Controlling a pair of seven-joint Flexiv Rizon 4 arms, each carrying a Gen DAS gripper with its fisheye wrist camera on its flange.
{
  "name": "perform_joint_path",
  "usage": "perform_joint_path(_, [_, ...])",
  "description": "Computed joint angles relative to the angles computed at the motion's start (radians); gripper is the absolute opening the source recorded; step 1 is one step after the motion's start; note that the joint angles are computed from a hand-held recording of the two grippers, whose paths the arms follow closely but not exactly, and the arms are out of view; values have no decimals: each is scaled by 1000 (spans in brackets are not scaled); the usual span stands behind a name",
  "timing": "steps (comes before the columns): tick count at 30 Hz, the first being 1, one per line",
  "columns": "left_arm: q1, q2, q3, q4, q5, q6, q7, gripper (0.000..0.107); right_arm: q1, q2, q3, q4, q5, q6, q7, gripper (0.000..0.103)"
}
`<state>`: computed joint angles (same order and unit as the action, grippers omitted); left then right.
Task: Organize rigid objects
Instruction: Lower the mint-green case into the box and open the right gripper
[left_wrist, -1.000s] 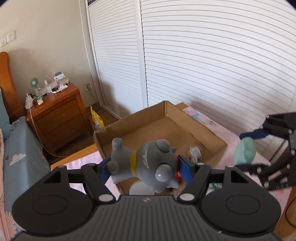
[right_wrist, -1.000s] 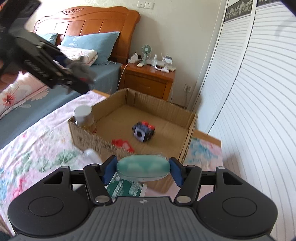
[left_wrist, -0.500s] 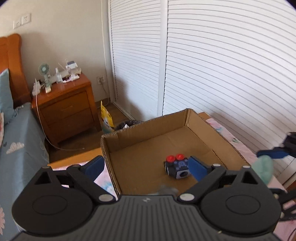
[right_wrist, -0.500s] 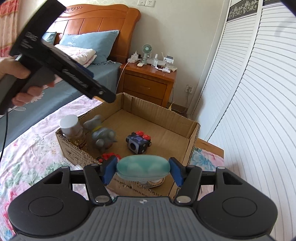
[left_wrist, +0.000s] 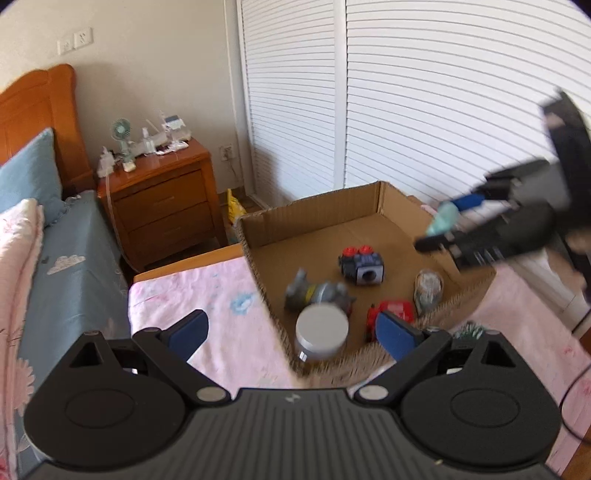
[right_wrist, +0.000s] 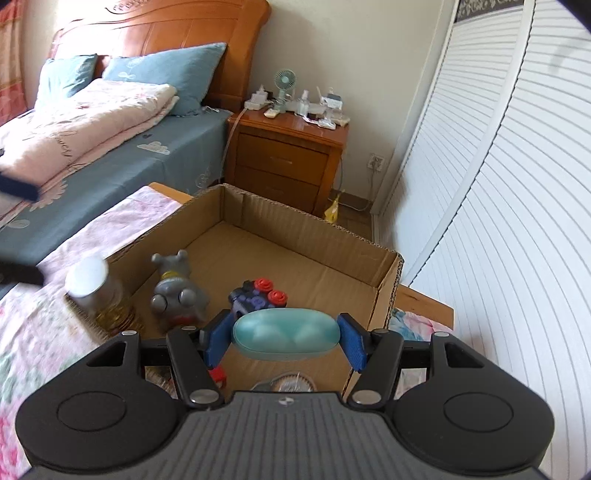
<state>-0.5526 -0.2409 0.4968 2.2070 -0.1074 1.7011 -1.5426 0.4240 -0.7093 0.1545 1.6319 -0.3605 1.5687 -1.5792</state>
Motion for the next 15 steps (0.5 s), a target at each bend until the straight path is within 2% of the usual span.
perform_joint_path(3, [-92,8,99,14,55,-14,-75,97,8,-26,-2,-47,0,-43,10,66])
perform_joint_path(7, [-120,26,130,34,112,-25,-142,97,25,-64,-14,-114,5,-108,30,66])
perform_joint_path(9, [-198,8,214,25,154,-29,-217,97,34,-78,-25,-139,8,-126,44,66])
perform_joint_path(12, [-261,-5,281,12,203,-52,-290,97,41,-95,-34,-167,14,-137,61,67])
perform_joint_path(13, [-273,-7,293,10,218,-58,-310,97,49,-95,-47,-168,15,-131,74,73])
perform_joint_path(14, [-286,-8,306,8,233,-66,-330,97,60,-92,-65,-163,13,-121,90,86])
perform_joint_path(15, [-289,-6,309,8,245,-72,-346,97,71,-86,-83,-150,10,-98,105,91])
